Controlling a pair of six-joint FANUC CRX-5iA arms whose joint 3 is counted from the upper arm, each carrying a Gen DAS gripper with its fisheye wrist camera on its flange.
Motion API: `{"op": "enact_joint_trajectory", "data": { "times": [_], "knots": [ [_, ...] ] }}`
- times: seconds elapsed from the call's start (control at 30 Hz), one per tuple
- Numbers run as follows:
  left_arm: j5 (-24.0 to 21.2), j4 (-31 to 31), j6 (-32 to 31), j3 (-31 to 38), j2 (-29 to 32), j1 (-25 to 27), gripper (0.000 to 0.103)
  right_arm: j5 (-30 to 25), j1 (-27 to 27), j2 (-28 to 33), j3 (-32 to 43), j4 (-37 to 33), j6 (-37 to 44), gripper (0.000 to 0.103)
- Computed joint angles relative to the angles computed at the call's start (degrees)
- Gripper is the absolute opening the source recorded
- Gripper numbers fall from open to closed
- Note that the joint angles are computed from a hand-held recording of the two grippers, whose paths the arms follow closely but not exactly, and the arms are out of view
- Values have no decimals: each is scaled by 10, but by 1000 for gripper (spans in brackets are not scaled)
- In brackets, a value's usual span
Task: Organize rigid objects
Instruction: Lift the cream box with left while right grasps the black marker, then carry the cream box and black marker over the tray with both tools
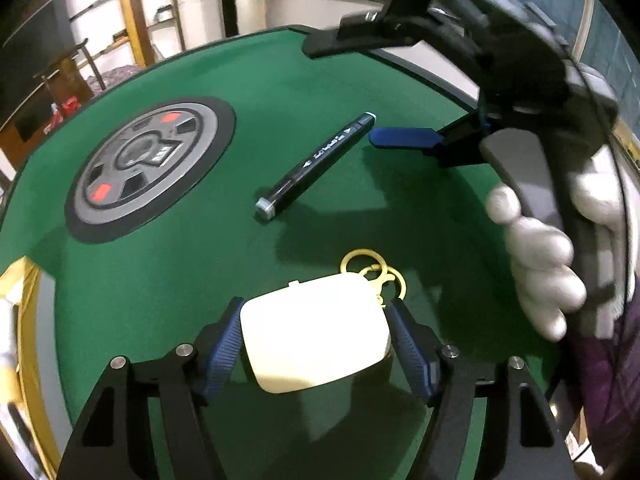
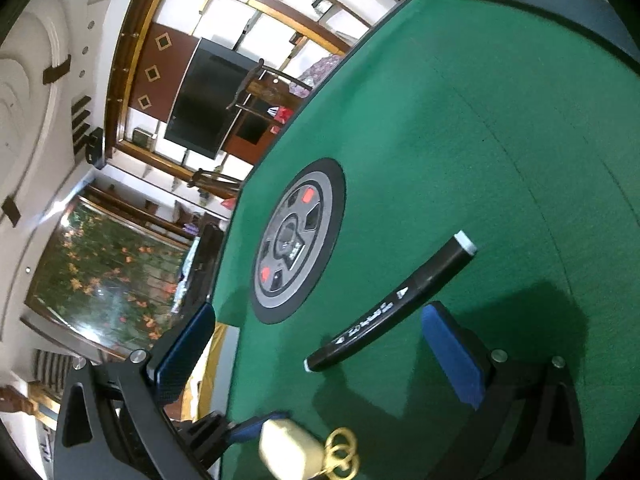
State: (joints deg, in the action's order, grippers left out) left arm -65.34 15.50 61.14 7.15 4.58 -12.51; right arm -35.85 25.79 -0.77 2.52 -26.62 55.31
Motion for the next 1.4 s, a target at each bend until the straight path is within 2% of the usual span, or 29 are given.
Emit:
{"op": "enact_joint_trajectory", "data": {
  "times": [0.13,0.3,0.43,0.5,0.57,0.6,0.63,0.67,0.7,0.73,0.77,0.83,1.03,1.4],
  "knots": [
    [13,32,-7,-46,-44,22,74,-7,20,4,-6,77,-49,103],
    [15,81,-20,-94,-94,70,74,-50,55,27,11,193,-127,103],
    [26,83,-10,-110,-119,99,74,-157,97,83,72,316,-180,103],
    [30,84,-1,-121,-139,108,74,-237,120,129,126,373,-184,103],
    [37,86,1,-134,-158,121,74,-293,139,166,164,418,-180,92],
    [43,87,0,-139,-163,128,74,-303,143,172,167,431,-179,88],
    [46,90,-2,-143,-169,135,74,-318,153,180,170,456,-179,75],
    [49,91,-3,-148,-176,143,74,-323,158,182,169,468,-178,60],
    [51,94,-4,-151,-181,148,74,-322,161,180,164,474,-178,52],
    [56,97,-5,-156,-187,156,74,-318,161,176,159,474,-178,36],
    [61,101,-7,-160,-192,162,74,-309,160,168,150,467,-179,27],
    [70,106,-11,-165,-193,170,74,-291,156,150,132,450,-184,18],
    [72,118,-20,-184,-216,196,74,-256,170,96,74,441,-219,16],
    [94,112,-20,-204,-258,215,74,-212,224,39,57,440,-227,14]
  ]
}}
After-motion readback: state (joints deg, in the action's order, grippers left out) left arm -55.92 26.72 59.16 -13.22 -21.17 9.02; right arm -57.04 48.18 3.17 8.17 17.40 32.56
